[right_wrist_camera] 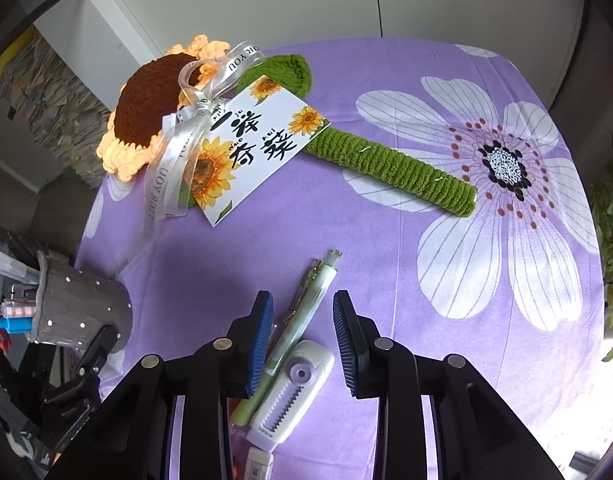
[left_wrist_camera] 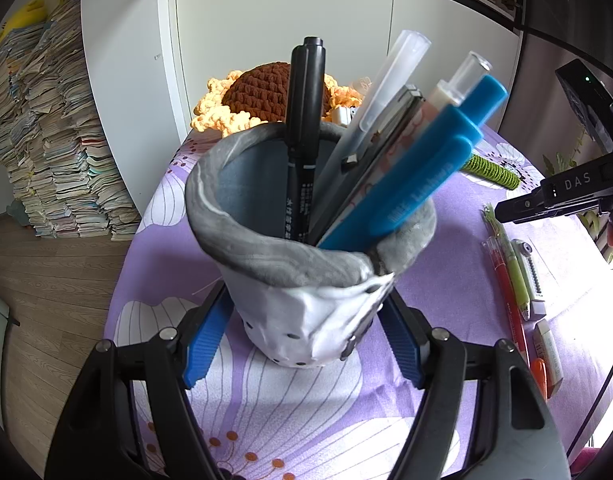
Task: Organize stationery
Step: 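Lower the right gripper to the green highlighter and grasp it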
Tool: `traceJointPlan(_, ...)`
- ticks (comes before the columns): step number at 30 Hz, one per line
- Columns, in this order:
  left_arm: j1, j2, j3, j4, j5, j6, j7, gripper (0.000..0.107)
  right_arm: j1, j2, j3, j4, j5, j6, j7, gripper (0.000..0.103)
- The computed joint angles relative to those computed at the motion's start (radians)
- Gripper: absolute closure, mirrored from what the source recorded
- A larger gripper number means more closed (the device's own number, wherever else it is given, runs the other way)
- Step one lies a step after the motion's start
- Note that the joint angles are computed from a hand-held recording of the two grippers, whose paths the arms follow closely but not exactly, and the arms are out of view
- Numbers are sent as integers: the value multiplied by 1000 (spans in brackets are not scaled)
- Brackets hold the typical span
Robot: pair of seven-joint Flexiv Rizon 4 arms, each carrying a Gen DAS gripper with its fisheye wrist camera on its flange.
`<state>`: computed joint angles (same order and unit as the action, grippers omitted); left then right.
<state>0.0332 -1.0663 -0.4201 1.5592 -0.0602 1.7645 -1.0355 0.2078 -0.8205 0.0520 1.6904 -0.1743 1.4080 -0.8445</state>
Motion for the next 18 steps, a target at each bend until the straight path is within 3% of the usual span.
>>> traceJointPlan(9,4,-1,-4,2,6,6,0,34,-9,-30,13,-74,7,-91,4,72)
traceJointPlan(18,62,-17,-63,30,87,84,-1,30,9,-55,8,-124,3,-143,5,72)
